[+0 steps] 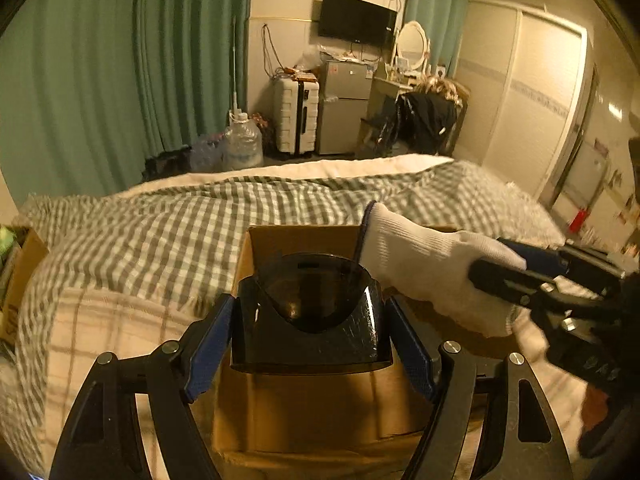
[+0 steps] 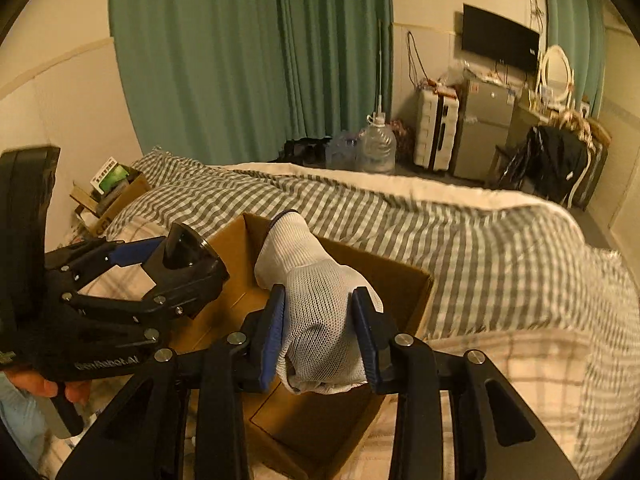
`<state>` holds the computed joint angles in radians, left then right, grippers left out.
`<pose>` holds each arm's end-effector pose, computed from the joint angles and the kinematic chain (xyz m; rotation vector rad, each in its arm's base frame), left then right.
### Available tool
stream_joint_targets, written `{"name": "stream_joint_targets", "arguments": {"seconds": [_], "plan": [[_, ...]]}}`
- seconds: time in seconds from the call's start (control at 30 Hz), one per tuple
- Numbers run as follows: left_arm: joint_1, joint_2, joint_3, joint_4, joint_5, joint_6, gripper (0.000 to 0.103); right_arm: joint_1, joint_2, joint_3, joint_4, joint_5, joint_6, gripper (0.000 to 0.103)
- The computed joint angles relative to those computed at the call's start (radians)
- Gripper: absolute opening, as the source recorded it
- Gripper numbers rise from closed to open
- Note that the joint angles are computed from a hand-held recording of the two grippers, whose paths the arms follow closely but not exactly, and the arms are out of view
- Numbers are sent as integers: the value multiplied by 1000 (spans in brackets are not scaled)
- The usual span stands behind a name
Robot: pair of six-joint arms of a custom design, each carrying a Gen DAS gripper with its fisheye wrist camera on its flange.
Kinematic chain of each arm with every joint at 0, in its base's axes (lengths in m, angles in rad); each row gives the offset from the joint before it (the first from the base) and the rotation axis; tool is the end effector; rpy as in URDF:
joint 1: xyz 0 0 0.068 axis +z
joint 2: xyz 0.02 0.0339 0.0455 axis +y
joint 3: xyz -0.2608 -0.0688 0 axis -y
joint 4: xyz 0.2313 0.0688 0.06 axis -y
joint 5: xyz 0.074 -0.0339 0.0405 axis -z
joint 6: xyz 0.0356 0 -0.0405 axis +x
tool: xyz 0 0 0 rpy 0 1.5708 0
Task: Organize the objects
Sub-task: 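Drop the black device and white sock into the cardboard box with both tools, then grasp the white tube with the left tool while the right tool grasps the lace cloth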
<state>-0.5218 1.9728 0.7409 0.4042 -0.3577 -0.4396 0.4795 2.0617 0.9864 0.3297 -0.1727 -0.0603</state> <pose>0.2907 -0.1528 0.0763 -0.0682 2.3314 -0.0462 0.3395 0.1834 0.0946 -0.7084 2.2286 0.4107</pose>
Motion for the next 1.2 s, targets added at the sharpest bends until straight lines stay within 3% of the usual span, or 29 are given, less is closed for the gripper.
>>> {"name": "stream_joint_targets", "arguments": {"seconds": [0.03, 0.07, 0.13, 0.23, 0.37, 0.5, 0.53, 0.67, 0.83, 0.97, 1.07, 1.1, 1.2], "plan": [[1, 8, 3, -1, -13, 12, 79, -14, 8, 4, 5, -26, 15, 46], [2, 9, 10, -16, -18, 15, 80, -16, -6, -16, 17, -36, 30, 67], [-12, -11, 11, -50, -52, -7, 99, -26, -63, -76, 62, -41, 64, 78], [-51, -108, -50, -54, -107, -29, 101, -23, -180, -140, 51, -25, 61, 79], [-120, -298, -78, -238, -146, -109, 101, -12, -411, -234, -52, 42, 43, 79], [-223, -537, -105, -487, -202, -230, 101, 14, -714, -326, -208, 55, 36, 80], [-266, -592, -89, -598, -239, -290, 101, 33, -815, -346, -276, 70, 37, 83], [-462, -745, -84, -878, -395, -502, 101, 84, -1101, -367, -504, 147, 31, 84], [-760, -712, -53, -1206, -530, -932, 101, 266, -1385, -396, -751, 394, 86, 87], [-965, -575, -55, -1323, -539, -1288, 101, 457, -1519, -476, -867, 569, 187, 87], [-1077, -430, -54, -1322, -510, -1486, 101, 622, -1568, -561, -930, 705, 327, 87], [-1088, -391, -64, -1282, -499, -1505, 101, 678, -1550, -593, -940, 757, 396, 87], [-1128, -259, -85, -1149, -454, -1561, 101, 730, -1535, -696, -901, 771, 490, 87]]}}
